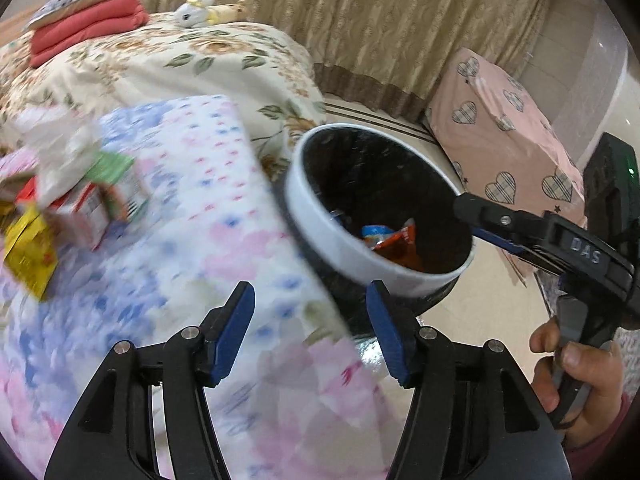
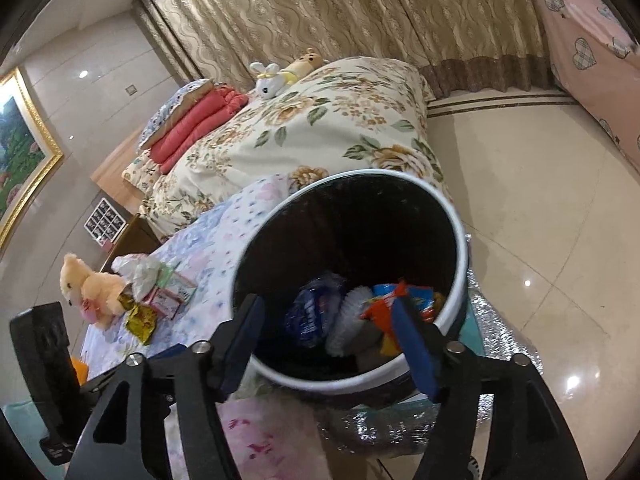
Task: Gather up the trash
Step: 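Carry both wrappers over the bin and open both tools to drop them, then move both open tools back toward the remaining trash on the bed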
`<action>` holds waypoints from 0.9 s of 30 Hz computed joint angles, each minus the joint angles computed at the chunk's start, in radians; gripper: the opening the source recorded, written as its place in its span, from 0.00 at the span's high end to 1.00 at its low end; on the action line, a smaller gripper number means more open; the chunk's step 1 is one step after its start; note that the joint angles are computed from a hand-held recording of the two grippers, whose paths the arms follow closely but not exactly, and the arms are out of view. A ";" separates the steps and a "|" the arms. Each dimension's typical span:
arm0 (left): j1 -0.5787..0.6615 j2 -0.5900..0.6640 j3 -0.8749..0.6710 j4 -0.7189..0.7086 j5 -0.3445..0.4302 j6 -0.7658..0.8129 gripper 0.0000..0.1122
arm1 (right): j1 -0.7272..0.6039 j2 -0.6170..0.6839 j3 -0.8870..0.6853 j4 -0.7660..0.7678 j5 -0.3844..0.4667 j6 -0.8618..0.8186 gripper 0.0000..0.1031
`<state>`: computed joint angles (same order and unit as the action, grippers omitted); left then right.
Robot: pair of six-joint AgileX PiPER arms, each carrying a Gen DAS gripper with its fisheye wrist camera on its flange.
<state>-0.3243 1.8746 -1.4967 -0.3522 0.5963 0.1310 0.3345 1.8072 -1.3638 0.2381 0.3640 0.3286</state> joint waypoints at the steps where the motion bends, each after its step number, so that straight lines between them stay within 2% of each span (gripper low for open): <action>1: 0.008 -0.015 0.022 -0.003 -0.008 0.000 0.48 | 0.015 -0.004 0.005 -0.013 -0.009 0.016 0.28; 4: 0.046 -0.069 0.106 -0.012 -0.043 0.006 0.48 | 0.051 -0.002 0.005 -0.056 -0.025 0.066 0.23; 14: 0.167 -0.194 0.288 0.002 -0.120 0.007 0.47 | 0.179 0.043 -0.043 -0.095 -0.050 0.102 0.22; 27: 0.309 -0.217 0.365 -0.043 -0.147 0.074 0.47 | 0.259 0.194 -0.234 -0.066 0.019 0.006 0.22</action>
<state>-0.0150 1.6577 -1.1316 -0.3951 0.4491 0.2048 0.5940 2.0015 -1.5976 0.1716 0.3826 0.3350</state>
